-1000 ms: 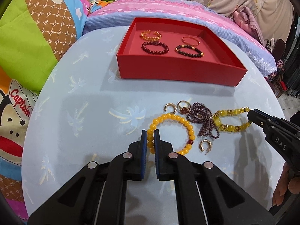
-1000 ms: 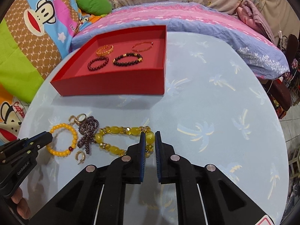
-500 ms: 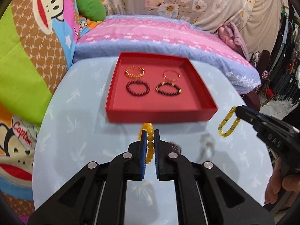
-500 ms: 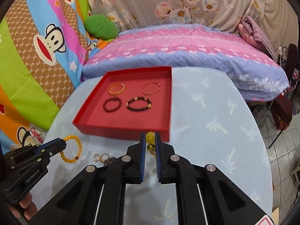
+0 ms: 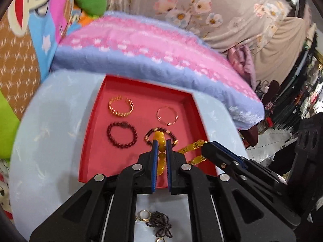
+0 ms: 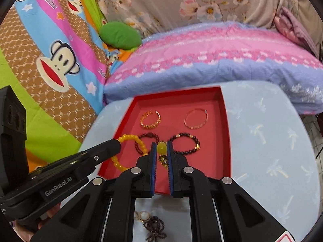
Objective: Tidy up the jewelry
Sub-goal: 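Place both bracelets in the red box below the other bracelets and open both tools, then withdraw both tools toward the rings and dark beaded strand on the table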
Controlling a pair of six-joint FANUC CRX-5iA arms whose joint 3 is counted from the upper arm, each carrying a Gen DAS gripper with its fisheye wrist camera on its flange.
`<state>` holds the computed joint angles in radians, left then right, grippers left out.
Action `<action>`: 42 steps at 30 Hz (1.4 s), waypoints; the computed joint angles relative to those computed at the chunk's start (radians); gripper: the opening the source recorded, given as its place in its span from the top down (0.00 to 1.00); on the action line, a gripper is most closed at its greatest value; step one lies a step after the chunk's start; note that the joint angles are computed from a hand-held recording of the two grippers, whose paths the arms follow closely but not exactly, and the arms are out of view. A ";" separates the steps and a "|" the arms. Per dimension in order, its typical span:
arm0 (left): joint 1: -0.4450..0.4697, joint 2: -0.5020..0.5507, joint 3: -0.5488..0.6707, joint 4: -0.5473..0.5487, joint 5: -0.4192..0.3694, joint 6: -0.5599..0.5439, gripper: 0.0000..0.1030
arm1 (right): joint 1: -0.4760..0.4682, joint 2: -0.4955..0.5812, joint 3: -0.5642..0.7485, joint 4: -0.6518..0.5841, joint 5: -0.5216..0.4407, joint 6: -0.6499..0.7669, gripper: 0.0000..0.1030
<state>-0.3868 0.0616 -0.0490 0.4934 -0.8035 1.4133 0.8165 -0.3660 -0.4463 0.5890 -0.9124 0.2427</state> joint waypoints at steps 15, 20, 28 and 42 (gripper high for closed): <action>-0.085 0.085 0.134 -0.519 -0.091 0.252 0.93 | -0.035 0.058 -0.045 -0.044 -0.060 0.036 0.91; -0.104 0.087 0.155 -0.597 -0.092 0.309 0.91 | -0.027 0.069 -0.046 -0.020 -0.056 0.041 0.88; -0.105 0.064 0.151 -0.636 -0.087 0.372 0.63 | 0.002 0.053 -0.057 0.030 -0.070 -0.002 0.76; -0.116 -0.039 0.077 -0.645 -0.083 0.395 0.62 | 0.150 -0.048 -0.109 0.080 -0.186 -0.083 0.76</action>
<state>-0.5032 0.0227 0.0285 -0.1512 -0.8863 1.8085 0.9670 -0.4138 -0.5551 0.6687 -1.0980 0.1601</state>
